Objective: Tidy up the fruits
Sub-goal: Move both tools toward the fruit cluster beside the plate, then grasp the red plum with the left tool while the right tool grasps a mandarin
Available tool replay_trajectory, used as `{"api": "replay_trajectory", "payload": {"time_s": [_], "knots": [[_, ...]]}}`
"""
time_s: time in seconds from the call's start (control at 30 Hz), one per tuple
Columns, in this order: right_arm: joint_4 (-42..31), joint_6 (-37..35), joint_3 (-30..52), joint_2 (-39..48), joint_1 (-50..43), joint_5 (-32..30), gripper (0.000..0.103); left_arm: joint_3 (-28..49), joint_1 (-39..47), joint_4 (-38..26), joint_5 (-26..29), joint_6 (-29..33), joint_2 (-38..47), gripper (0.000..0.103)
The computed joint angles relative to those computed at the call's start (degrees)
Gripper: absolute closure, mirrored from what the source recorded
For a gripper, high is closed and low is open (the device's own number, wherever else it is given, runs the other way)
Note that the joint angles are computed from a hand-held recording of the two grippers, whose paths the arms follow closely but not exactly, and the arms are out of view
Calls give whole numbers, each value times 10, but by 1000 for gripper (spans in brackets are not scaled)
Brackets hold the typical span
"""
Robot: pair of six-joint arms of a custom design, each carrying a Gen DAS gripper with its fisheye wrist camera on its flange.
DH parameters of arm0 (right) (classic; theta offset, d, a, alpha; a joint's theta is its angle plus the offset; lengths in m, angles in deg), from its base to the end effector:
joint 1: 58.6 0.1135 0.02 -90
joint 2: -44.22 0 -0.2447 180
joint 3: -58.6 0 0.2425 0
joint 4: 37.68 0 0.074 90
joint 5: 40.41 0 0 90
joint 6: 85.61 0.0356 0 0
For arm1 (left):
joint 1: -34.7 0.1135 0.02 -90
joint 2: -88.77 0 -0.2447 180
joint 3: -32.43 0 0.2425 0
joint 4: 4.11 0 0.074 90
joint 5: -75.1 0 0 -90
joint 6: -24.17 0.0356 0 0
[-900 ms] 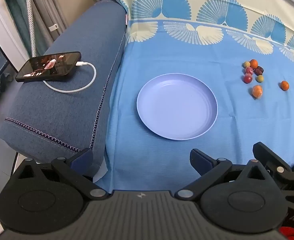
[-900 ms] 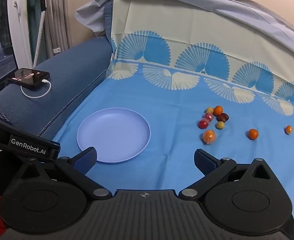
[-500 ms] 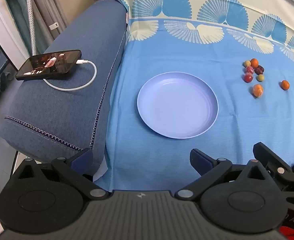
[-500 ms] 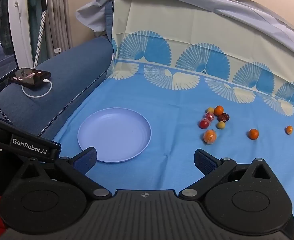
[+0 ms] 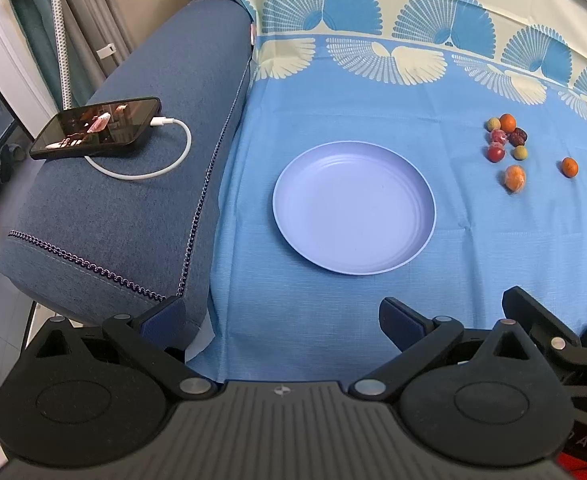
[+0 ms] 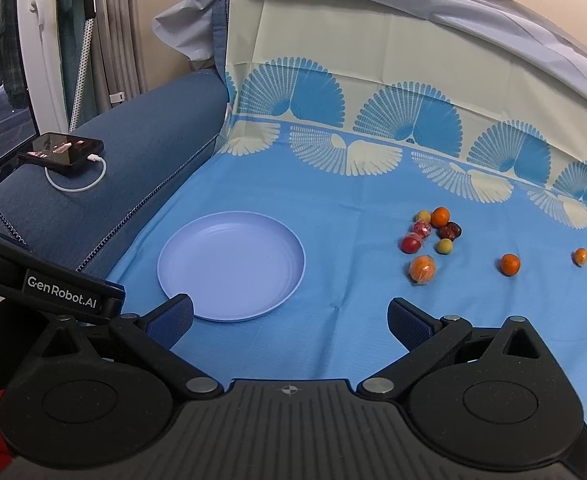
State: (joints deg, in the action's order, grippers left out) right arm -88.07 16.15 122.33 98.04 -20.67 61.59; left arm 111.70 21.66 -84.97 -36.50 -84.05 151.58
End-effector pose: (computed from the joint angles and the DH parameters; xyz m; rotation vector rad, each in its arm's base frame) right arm 0.1601 0.1154 0.2821 -0.4060 2.2319 0.2230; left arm 0.1852 -0.0294 0.3033 -0.2297 2.5885 0.3180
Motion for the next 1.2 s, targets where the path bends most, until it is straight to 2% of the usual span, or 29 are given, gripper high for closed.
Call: {"api": "replay_trajectory", "payload": {"time_s": [0.33,0.67,0.9,1.0,1.1,1.2], "knots": [[-4,2,0,3,-4,-10,0,-1,1,2,0,1,3,0],[-30,9,13,22,-25,-50,0,-1,3,4,2,8,18,0],[8,0,-13,27,-48,-64,0,8,6,4,6,13,46,0],[32,18,-30,28,-74,-78,0,14,9,8,19,15,62,0],[68,22,-53,24,-103,-15,0,25,10,11,38,11,88,0],[128,9,-84,29,-173,7,0,45,-6,19,47,5,133,0]]}}
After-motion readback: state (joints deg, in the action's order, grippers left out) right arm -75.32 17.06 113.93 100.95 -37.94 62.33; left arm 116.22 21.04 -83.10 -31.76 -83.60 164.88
